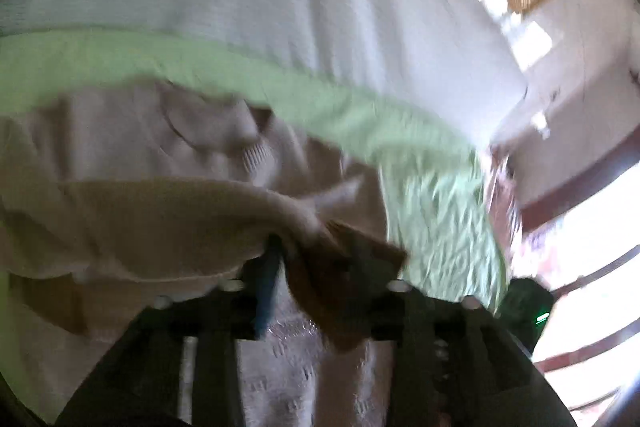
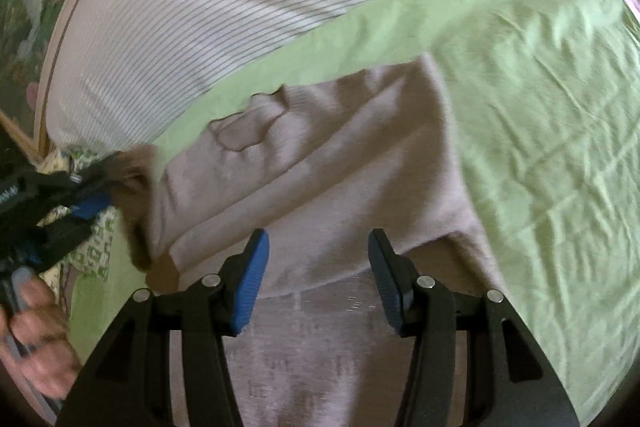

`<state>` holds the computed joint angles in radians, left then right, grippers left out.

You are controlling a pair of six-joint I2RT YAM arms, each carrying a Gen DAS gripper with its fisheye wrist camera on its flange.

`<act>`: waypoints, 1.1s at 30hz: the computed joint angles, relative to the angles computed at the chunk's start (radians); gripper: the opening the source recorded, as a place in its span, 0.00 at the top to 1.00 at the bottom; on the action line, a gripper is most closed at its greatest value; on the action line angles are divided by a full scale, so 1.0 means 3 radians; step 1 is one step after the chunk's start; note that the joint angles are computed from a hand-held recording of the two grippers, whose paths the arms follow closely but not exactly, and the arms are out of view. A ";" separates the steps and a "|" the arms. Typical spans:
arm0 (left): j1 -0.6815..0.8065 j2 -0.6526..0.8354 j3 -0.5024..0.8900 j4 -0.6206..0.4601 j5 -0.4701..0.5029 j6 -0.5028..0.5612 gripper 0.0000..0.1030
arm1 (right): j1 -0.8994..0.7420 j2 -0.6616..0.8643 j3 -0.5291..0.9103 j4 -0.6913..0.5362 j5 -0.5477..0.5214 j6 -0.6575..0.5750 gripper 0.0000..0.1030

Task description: Fold small clothes

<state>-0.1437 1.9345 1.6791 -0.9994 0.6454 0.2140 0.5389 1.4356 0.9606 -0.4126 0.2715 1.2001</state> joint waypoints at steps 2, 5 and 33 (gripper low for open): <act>-0.0047 -0.0017 -0.0160 0.0077 -0.0105 0.0038 0.50 | -0.0027 -0.0123 -0.0125 -0.0022 -0.0002 0.0059 0.49; 0.0141 -0.0092 -0.0430 0.0100 -0.0220 0.0280 0.47 | -0.0051 -0.0239 -0.0260 -0.0034 -0.0012 0.0109 0.49; 0.1211 0.0936 -0.0029 0.1203 -0.1557 0.1621 0.40 | -0.0168 0.1456 0.1310 -0.0632 -0.0195 -0.2602 0.48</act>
